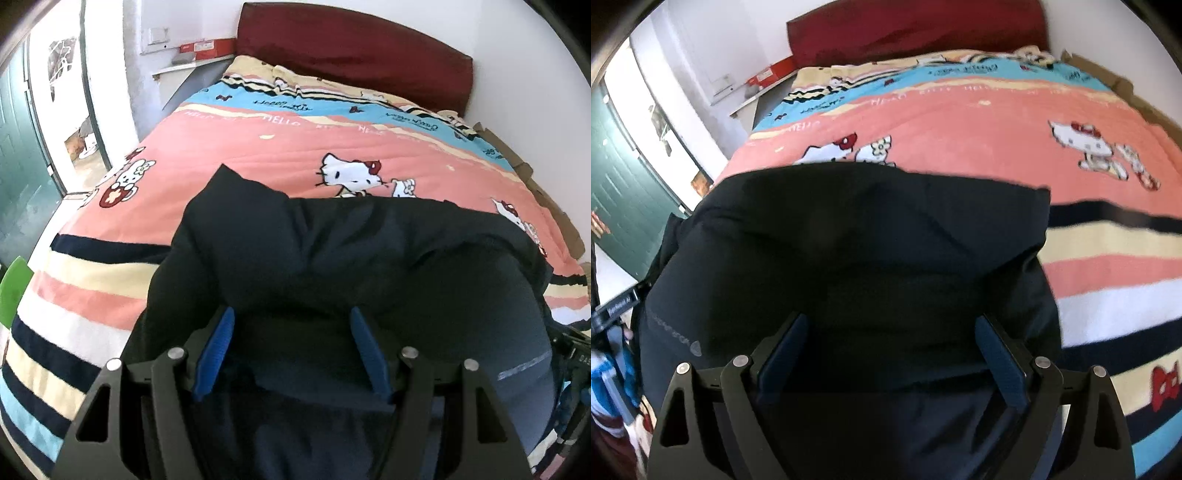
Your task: Fold large clothes
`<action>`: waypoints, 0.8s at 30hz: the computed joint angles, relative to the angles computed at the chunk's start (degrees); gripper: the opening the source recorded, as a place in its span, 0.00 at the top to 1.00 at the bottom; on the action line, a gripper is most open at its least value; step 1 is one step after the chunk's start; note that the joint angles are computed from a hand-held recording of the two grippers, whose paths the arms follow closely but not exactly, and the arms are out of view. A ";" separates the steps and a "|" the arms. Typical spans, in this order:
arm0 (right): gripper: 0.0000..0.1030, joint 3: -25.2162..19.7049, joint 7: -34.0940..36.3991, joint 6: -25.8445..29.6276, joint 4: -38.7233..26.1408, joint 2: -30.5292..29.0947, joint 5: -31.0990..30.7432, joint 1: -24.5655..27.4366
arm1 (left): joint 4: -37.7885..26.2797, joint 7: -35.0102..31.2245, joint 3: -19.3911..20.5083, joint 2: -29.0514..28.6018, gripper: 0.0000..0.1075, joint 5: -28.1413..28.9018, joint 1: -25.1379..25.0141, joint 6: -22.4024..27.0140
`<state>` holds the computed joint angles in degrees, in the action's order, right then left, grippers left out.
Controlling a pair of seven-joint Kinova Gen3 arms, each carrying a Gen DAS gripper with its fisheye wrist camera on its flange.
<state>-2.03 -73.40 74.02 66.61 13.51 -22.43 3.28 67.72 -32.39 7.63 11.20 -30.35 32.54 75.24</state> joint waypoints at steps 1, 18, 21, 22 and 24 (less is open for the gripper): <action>0.07 -0.08 0.20 -0.07 0.33 0.35 -0.10 -0.02 | 1.13 0.36 0.01 -0.30 0.40 -0.64 0.26 -0.95; 0.01 -0.27 5.50 -6.06 7.44 -0.08 -4.24 1.49 | 6.22 7.32 0.90 -0.16 0.40 -10.66 4.45 -3.20; 0.01 -0.24 5.69 -6.29 7.81 -0.17 -4.54 1.56 | 6.43 7.75 0.95 -0.08 0.40 -11.12 4.74 -3.08; 0.01 -0.23 5.71 -6.33 7.89 -0.22 -4.56 1.55 | 6.42 7.85 0.98 -0.02 0.40 -11.20 4.83 -3.00; 0.01 -0.19 5.83 -6.32 7.94 -0.18 -4.64 1.60 | 6.14 7.66 0.98 0.20 0.40 -11.17 4.87 -2.67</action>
